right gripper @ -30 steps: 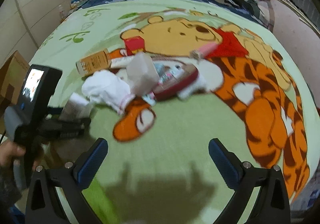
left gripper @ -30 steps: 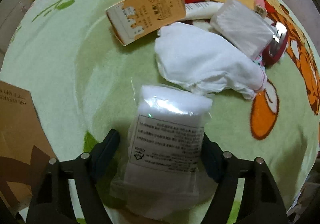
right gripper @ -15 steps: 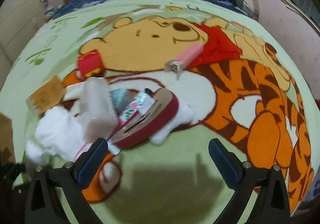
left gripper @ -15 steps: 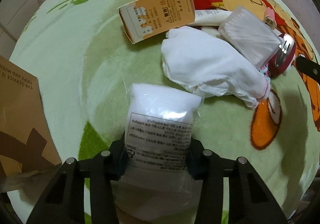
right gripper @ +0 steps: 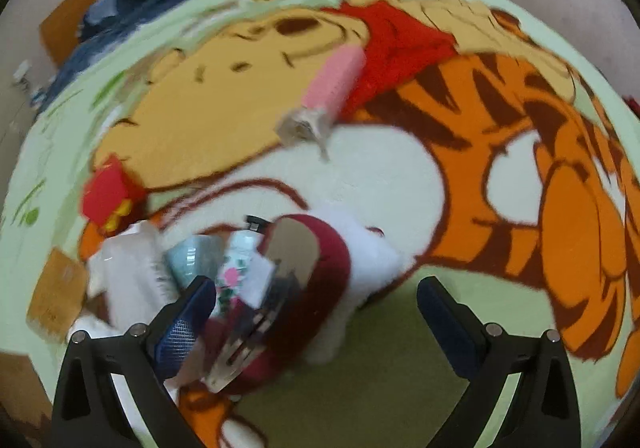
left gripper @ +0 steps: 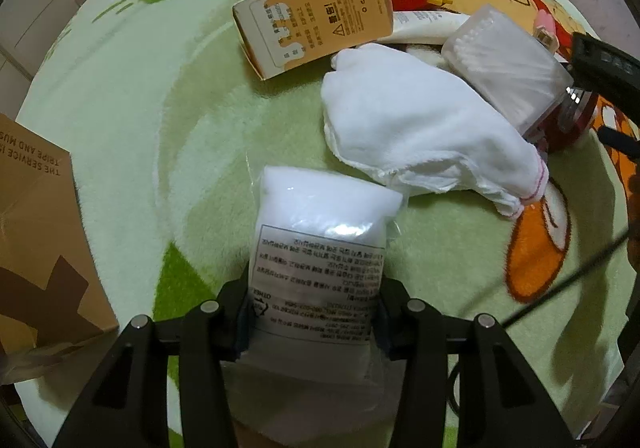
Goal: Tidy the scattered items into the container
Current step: 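Grasp the white cotton pad bag with the left tool while the right tool grasps the red slipper, then lift the cotton pad bag and red slipper and carry both toward the cardboard box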
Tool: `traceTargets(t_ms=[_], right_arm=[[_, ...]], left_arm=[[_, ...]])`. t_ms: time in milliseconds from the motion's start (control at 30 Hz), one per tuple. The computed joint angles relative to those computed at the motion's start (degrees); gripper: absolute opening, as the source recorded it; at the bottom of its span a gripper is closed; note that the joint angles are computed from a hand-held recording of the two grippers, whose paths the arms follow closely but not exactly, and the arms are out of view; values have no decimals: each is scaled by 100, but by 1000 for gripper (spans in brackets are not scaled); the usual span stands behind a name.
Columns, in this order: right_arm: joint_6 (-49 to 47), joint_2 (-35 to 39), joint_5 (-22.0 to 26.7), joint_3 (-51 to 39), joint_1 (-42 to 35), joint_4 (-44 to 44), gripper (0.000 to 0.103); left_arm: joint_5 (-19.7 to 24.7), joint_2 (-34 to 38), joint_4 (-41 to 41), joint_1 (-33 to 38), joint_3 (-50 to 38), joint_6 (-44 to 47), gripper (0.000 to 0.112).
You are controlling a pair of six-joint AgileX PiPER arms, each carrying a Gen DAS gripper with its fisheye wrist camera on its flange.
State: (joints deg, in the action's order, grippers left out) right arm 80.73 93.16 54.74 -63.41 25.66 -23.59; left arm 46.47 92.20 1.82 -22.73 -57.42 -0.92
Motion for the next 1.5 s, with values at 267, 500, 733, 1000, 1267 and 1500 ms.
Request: traceTargets(t_ms=[267, 500, 733, 1000, 1267, 1500], right_arm=[[-1112, -1, -48, -159, 202, 64, 40], [-2282, -447, 249, 81, 420, 287, 37], [-3929, -1187, 278, 680, 522, 1431, 43], [-3367, -1045, -89, 1033, 403, 1353, 53], [-2819, -891, 116, 838, 699, 1033, 40], [-2423, -1006, 580, 605, 1101, 1086, 37]], left_arm=[[-49, 9, 55, -75, 106, -158, 50], [-71, -34, 26, -108, 227, -302, 50], [-200, -87, 67, -186, 436, -385, 51], [-325, -76, 221, -328, 626, -718, 60], [-551, -254, 281, -460, 962, -955, 45], [-348, -749, 547, -845, 1424, -1846, 31]])
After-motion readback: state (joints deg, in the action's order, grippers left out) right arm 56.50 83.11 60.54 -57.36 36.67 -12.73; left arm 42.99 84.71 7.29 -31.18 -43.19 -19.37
